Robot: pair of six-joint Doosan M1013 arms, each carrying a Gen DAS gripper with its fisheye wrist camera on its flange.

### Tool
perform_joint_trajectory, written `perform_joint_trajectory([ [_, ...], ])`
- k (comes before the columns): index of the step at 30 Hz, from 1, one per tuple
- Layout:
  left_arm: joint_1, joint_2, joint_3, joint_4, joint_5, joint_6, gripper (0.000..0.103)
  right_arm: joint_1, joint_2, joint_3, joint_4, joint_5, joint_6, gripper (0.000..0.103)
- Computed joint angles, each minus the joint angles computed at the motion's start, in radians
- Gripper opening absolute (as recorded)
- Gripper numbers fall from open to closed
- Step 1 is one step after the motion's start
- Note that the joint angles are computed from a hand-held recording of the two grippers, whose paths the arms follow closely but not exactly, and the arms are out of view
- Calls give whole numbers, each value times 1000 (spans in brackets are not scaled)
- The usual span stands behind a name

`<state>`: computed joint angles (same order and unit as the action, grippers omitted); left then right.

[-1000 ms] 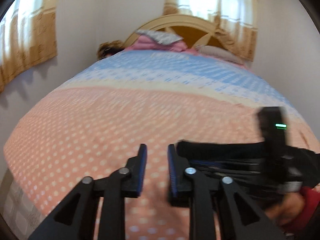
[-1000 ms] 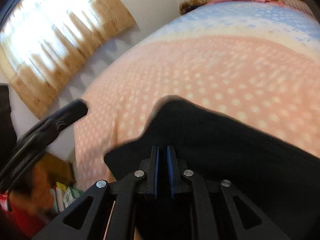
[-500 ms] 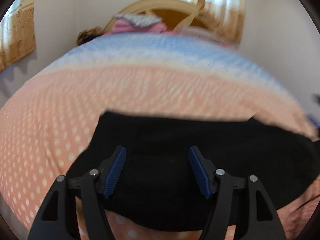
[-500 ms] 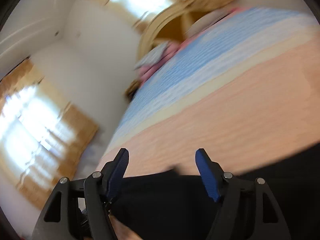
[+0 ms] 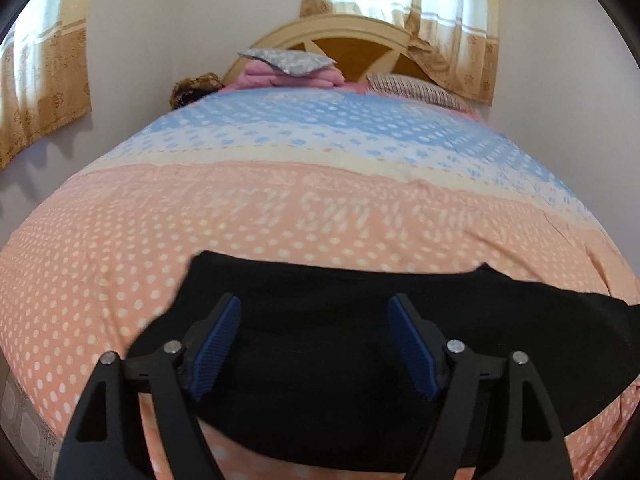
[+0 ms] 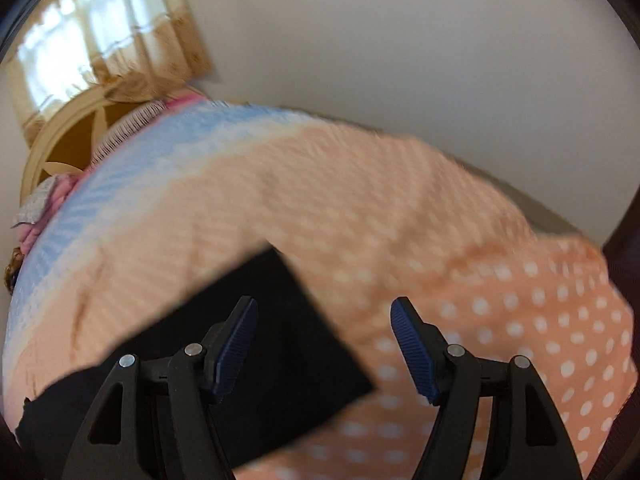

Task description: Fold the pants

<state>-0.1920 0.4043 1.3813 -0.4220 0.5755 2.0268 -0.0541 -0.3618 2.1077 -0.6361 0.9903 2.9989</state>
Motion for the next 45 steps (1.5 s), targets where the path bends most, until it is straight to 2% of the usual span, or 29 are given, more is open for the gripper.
perform_joint_trajectory([
  [2, -11, 12, -15, -2, 44, -8, 79, 5, -12, 18, 35, -2, -28, 71],
  [4, -18, 17, -22, -31, 84, 9, 79, 69, 27, -3, -22, 38, -10, 70],
  [6, -23, 11, -15, -41, 88, 31, 79, 120, 55, -16, -56, 86, -65, 69],
  [7, -25, 8, -11, -43, 88, 43, 79, 132, 80, -34, -54, 89, -95, 63],
  [8, -26, 6, -9, -44, 87, 47, 79, 148, 101, -51, -61, 125, -121, 59],
  [9, -25, 3, -6, -50, 87, 55, 79, 160, 123, -70, -66, 187, -155, 48],
  [10, -22, 0, -4, -61, 86, 60, 79, 158, 121, -69, -68, 197, -165, 27],
  [11, -19, -3, 0, -70, 85, 64, 79, 157, 114, -65, -61, 188, -161, 19],
  [14, -8, -3, 0, -77, 82, 44, 79, 144, 93, -64, -28, 166, -155, 14],
  [16, 1, 0, -5, -89, 87, 34, 79, 169, 95, -80, -56, 203, -132, 11],
  [17, 5, 1, -7, -101, 89, 33, 79, 188, 104, -88, -89, 210, -105, 11],
  [19, 11, 4, -10, -123, 92, 32, 79, 271, 111, -124, -200, 226, -46, 11],
  [20, 15, 5, -12, -137, 96, 37, 79, 295, 117, -139, -232, 208, -42, 11],
  [21, 17, 8, -14, -151, 103, 43, 79, 339, 126, -169, -270, 174, -47, 11],
  [24, 21, 14, -17, -182, 129, 60, 79, 416, 174, -237, -314, 67, -93, 11],
  [28, 30, 14, -14, -214, 144, 96, 79, 477, 288, -315, -261, -126, -259, 11],
  [31, 34, 15, -14, -221, 149, 100, 79, 510, 391, -351, -219, -193, -366, 11],
  [33, 38, 15, -14, -218, 148, 101, 79, 536, 460, -373, -216, -187, -401, 13],
  [34, 41, 16, -15, -221, 147, 106, 79, 549, 490, -381, -235, -167, -401, 17],
  [35, 44, 17, -15, -224, 146, 113, 79, 561, 518, -388, -264, -139, -396, 20],
  [36, 46, 18, -16, -225, 146, 115, 79, 576, 543, -399, -285, -104, -399, 30],
  [37, 48, 21, -18, -226, 148, 115, 79, 598, 565, -403, -354, -53, -358, 31],
  [38, 49, 24, -20, -224, 151, 108, 79, 611, 565, -393, -403, -30, -318, 34],
  [39, 50, 27, -24, -225, 157, 102, 79, 618, 559, -386, -412, -44, -304, 43],
  [40, 50, 31, -28, -226, 166, 100, 79, 615, 540, -375, -371, -111, -326, 57],
  [41, 50, 35, -32, -225, 176, 99, 79, 608, 518, -362, -308, -198, -377, 63],
  [42, 49, 37, -34, -225, 183, 101, 79, 599, 493, -348, -227, -284, -459, 64],
  [44, 46, 38, -36, -236, 198, 119, 79, 583, 456, -331, -87, -368, -593, 64],
  [45, 45, 39, -38, -260, 222, 145, 79, 570, 426, -316, -50, -413, -602, 64],
])
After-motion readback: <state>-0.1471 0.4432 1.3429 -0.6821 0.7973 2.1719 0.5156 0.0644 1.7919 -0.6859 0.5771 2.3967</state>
